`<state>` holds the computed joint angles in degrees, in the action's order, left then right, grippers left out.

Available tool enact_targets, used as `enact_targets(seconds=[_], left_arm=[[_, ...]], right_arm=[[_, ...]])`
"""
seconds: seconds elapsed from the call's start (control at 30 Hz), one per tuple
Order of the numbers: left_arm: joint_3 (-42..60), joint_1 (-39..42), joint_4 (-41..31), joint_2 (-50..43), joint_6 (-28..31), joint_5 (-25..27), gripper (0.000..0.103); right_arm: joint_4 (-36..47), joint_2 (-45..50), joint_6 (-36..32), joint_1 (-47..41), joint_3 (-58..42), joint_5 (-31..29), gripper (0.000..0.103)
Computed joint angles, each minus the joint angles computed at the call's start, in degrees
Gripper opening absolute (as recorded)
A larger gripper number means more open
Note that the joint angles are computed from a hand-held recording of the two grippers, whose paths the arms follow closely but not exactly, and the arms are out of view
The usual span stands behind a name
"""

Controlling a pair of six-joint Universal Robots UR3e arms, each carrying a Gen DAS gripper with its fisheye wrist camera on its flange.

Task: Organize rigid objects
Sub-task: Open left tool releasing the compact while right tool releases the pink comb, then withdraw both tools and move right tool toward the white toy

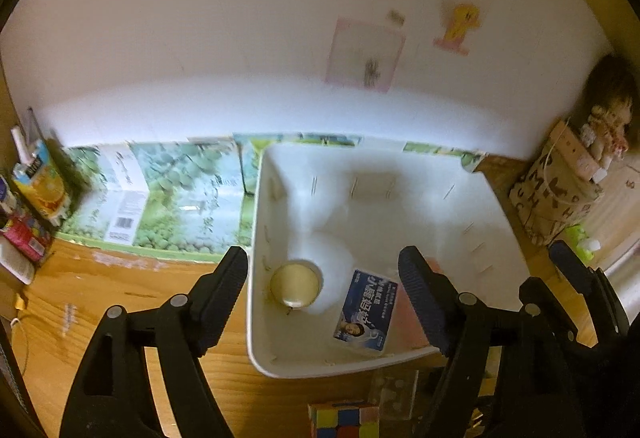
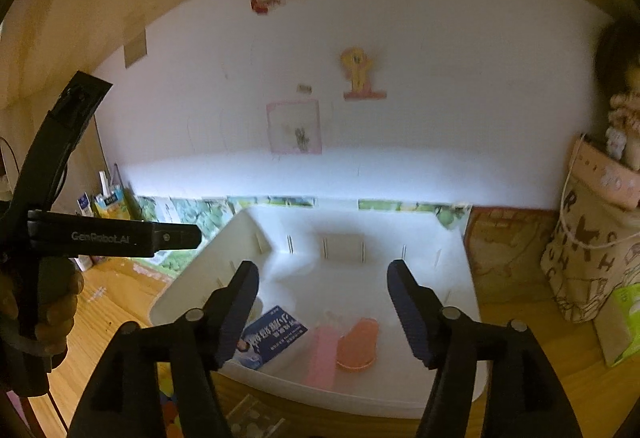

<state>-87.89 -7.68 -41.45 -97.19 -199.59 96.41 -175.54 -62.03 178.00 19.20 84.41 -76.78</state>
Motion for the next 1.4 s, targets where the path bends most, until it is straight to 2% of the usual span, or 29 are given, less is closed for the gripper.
enact_targets(seconds=[0.13,0.23,0.5,0.73,1.07,1.4], left_arm=[[-1.68,-1.2,1.36,4.44,-0.4,2.8,0.081],[-3.39,-2.43,2.43,8.19,-0.63,4.7,0.081],[-6.86,-8.35,2.68,17.13,0.21,11.91,0.081],[-11.87,-12.47,3.72,24.13,-0.99,15.32,0.084],[-17.39,-20.46,1.77,30.59,-6.38,22.31,0.089],[-20.68,-25.83,0.39,30.82,-12.04,22.65,0.088]], right_arm=[[-1.56,-4.37,0.02,0.58,3.06,-1.21,0.072],[-3.49,-8.47,0.06,0.76,6.47,-2.01,0.081],[-6.96,-19.56,-0.13,2.11,15.13,-5.61,0.081],[-8.86,-26.96,0.04,5.32,21.45,-11.89,0.083],[-7.39,-36.71,1.05,9.78,30.2,-19.82,0.083],[-2.69,-46.3,1.06,13.29,39.42,-26.21,0.083]])
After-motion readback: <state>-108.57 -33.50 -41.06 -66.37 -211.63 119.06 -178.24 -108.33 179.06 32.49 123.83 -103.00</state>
